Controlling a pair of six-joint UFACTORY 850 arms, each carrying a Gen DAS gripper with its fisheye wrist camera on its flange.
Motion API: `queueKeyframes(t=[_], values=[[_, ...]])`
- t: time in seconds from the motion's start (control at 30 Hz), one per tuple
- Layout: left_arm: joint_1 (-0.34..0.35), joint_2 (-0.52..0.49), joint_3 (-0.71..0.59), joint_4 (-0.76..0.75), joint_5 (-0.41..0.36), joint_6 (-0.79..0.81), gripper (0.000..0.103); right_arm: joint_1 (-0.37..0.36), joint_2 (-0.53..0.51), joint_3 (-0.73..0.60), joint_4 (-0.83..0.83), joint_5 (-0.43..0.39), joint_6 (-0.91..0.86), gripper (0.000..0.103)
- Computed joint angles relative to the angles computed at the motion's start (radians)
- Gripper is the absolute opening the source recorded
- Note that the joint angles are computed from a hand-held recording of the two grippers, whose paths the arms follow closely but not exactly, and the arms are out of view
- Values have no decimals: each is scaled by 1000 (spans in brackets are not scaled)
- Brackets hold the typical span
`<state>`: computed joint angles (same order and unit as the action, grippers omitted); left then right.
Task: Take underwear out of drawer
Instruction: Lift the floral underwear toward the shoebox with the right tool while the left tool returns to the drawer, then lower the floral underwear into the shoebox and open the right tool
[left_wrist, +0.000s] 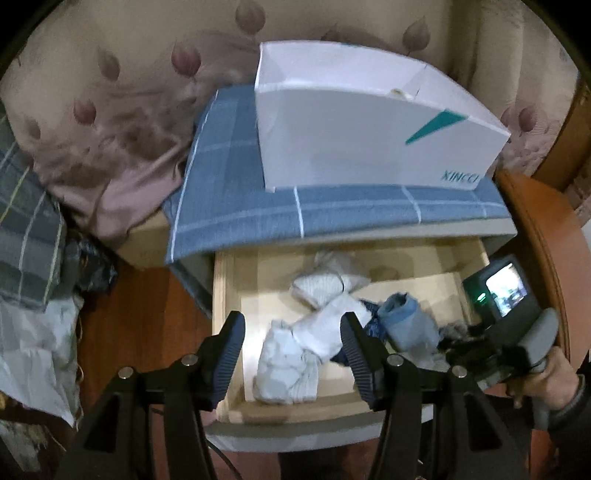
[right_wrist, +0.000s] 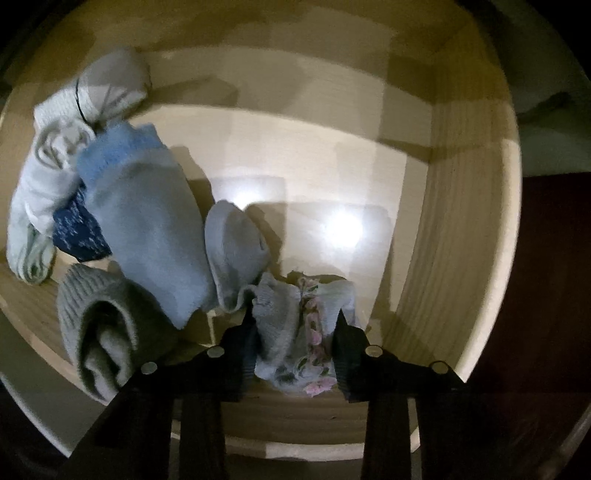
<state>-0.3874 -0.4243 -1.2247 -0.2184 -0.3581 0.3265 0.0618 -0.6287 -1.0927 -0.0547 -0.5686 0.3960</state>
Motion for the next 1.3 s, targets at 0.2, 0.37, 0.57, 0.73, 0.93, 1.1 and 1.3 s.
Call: queueKeyframes(t=[0.2, 0.37, 0.57, 0.73, 0.93, 1.1, 1.3], values=[[19, 9, 25, -4, 1, -9, 55, -10, 98, 82, 25, 100, 29, 31], [66, 42, 22, -67, -7, 38, 55, -6, 168, 121, 15, 121, 61, 31], [116, 89, 15, -32, 5, 19, 55, -10, 261, 141, 36, 125, 49, 31], [137, 103, 21, -43, 9, 23, 56, 6, 330, 133, 5, 103, 75, 31], [101, 90, 77, 16, 77, -69, 56, -7, 443, 119, -14, 90, 64, 31], [61, 48, 95, -2, 101, -102, 56, -23, 472, 44, -86, 91, 110, 31], [11, -1, 92, 242, 126, -343, 56, -39, 405, -120, -204, 65, 190, 31]])
